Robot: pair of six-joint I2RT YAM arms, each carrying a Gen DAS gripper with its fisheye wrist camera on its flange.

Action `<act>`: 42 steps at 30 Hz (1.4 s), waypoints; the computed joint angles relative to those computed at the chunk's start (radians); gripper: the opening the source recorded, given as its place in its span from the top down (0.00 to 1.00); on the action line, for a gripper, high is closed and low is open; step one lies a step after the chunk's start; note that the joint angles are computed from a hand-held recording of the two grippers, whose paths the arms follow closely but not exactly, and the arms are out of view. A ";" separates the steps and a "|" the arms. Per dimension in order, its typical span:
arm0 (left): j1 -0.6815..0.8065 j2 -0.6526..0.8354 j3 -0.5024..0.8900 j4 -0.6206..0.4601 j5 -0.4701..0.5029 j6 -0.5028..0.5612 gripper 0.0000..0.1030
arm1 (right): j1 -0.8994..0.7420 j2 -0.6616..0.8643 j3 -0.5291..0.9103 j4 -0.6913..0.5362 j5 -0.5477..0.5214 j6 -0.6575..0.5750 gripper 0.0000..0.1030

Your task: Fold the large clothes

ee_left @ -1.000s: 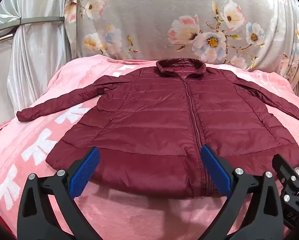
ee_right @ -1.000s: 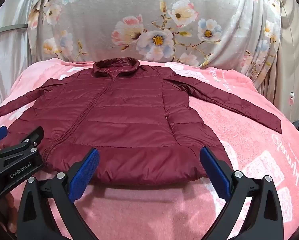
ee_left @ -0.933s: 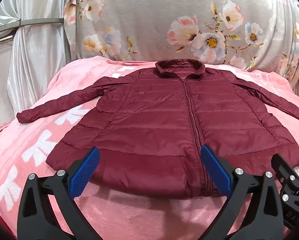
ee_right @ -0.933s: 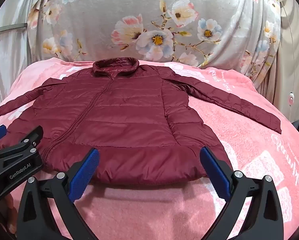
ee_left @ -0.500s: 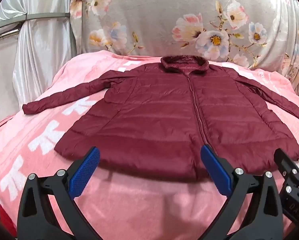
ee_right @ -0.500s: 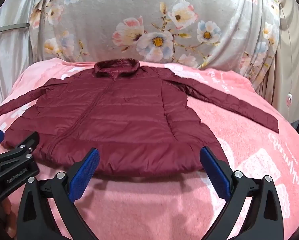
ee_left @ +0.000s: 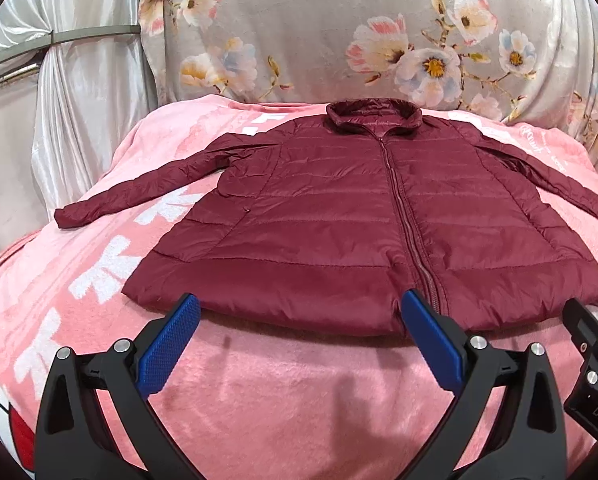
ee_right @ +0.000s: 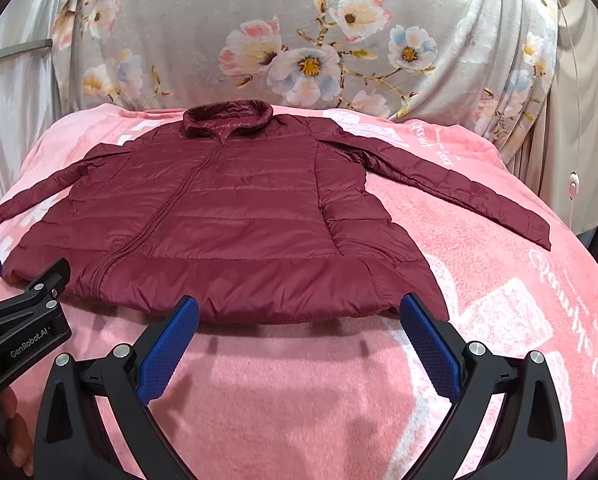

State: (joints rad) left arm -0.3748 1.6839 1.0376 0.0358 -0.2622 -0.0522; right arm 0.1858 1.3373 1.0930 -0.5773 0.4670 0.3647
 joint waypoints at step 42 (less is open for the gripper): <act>0.007 -0.069 -0.032 -0.047 -0.001 0.015 0.05 | 0.041 -0.001 0.023 -0.033 0.002 0.015 0.05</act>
